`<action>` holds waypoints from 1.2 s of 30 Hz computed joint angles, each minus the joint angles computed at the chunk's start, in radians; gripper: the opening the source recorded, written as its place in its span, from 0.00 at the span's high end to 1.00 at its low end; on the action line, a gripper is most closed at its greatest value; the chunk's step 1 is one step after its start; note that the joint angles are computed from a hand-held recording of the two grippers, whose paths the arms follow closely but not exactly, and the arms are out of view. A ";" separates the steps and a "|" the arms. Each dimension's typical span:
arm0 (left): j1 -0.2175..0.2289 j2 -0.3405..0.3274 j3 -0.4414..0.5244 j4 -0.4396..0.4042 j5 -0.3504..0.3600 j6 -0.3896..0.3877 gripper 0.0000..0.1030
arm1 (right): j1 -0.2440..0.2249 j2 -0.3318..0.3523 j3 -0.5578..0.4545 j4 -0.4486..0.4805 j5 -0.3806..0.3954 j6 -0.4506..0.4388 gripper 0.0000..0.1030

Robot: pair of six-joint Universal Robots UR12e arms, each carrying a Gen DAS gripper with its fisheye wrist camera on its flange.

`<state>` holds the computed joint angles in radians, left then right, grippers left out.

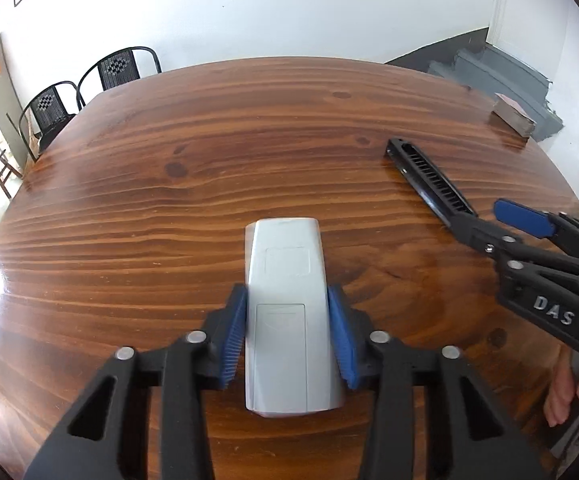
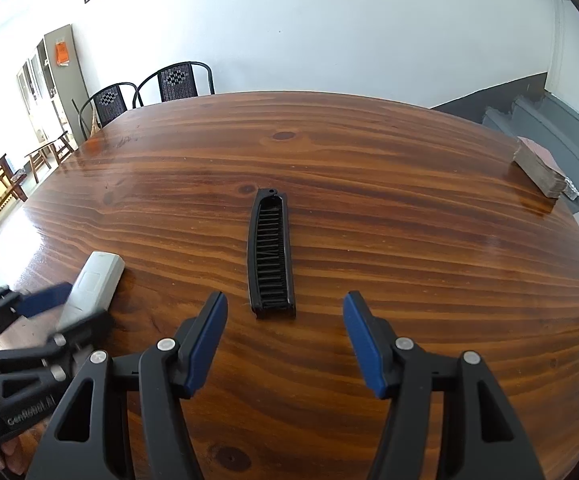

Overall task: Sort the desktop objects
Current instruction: 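Grasp the white remote with the left tool while the right tool approaches the black brush, then grasp the black brush upright with the right tool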

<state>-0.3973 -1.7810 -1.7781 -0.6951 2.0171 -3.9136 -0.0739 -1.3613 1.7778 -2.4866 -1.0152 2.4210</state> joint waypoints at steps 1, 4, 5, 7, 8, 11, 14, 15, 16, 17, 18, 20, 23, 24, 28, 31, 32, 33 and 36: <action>0.000 0.001 -0.003 0.008 -0.001 0.004 0.59 | 0.002 0.002 -0.004 0.009 0.001 -0.001 0.37; 0.006 0.007 -0.015 0.043 -0.028 0.018 0.59 | 0.012 0.010 -0.018 0.023 -0.003 0.003 0.37; 0.006 0.007 -0.016 0.054 -0.030 0.024 0.59 | 0.018 0.014 -0.025 0.026 -0.006 0.006 0.37; 0.002 0.006 -0.013 0.064 -0.013 0.037 0.59 | 0.028 0.022 -0.037 0.031 -0.012 0.016 0.37; 0.000 0.007 -0.012 0.066 -0.006 0.039 0.59 | 0.035 0.027 -0.046 0.033 -0.019 0.026 0.37; -0.001 0.009 -0.013 0.075 -0.002 0.035 0.59 | 0.050 0.038 -0.056 0.032 -0.052 0.048 0.37; 0.001 0.009 -0.012 0.078 -0.003 0.030 0.59 | 0.060 0.041 -0.049 0.010 -0.093 0.059 0.47; 0.001 0.009 -0.012 0.079 -0.005 0.028 0.59 | 0.063 0.039 -0.042 -0.019 -0.110 0.055 0.57; 0.000 0.010 -0.013 0.081 -0.005 0.029 0.59 | 0.063 0.037 -0.038 -0.024 -0.112 0.046 0.62; 0.000 0.010 -0.012 0.082 -0.005 0.031 0.59 | 0.061 0.036 -0.039 -0.013 -0.104 0.042 0.72; -0.001 0.009 -0.011 0.082 -0.004 0.033 0.59 | 0.061 0.035 -0.039 -0.011 -0.106 0.043 0.72; -0.003 0.010 -0.011 0.081 -0.001 0.034 0.59 | 0.056 0.030 -0.031 -0.016 -0.102 0.044 0.72; -0.006 0.014 -0.011 0.081 0.006 0.031 0.59 | 0.038 0.015 -0.019 0.000 -0.058 0.030 0.72; -0.009 0.014 -0.010 0.080 0.010 0.028 0.59 | 0.030 0.006 -0.010 -0.007 -0.047 0.032 0.72; -0.025 0.012 0.000 0.076 0.051 0.030 0.59 | -0.006 -0.035 0.022 -0.017 0.002 0.045 0.73; -0.043 0.010 0.008 0.089 0.076 0.045 0.59 | -0.040 -0.073 0.052 -0.014 0.038 0.041 0.73; -0.047 0.011 0.010 0.098 0.076 0.048 0.59 | -0.052 -0.088 0.065 -0.015 0.048 0.037 0.73; -0.052 0.011 0.011 0.108 0.075 0.052 0.59 | -0.063 -0.102 0.079 -0.019 0.056 0.034 0.73; -0.078 0.010 0.018 0.129 0.085 0.075 0.59 | -0.099 -0.147 0.123 -0.030 0.081 0.024 0.73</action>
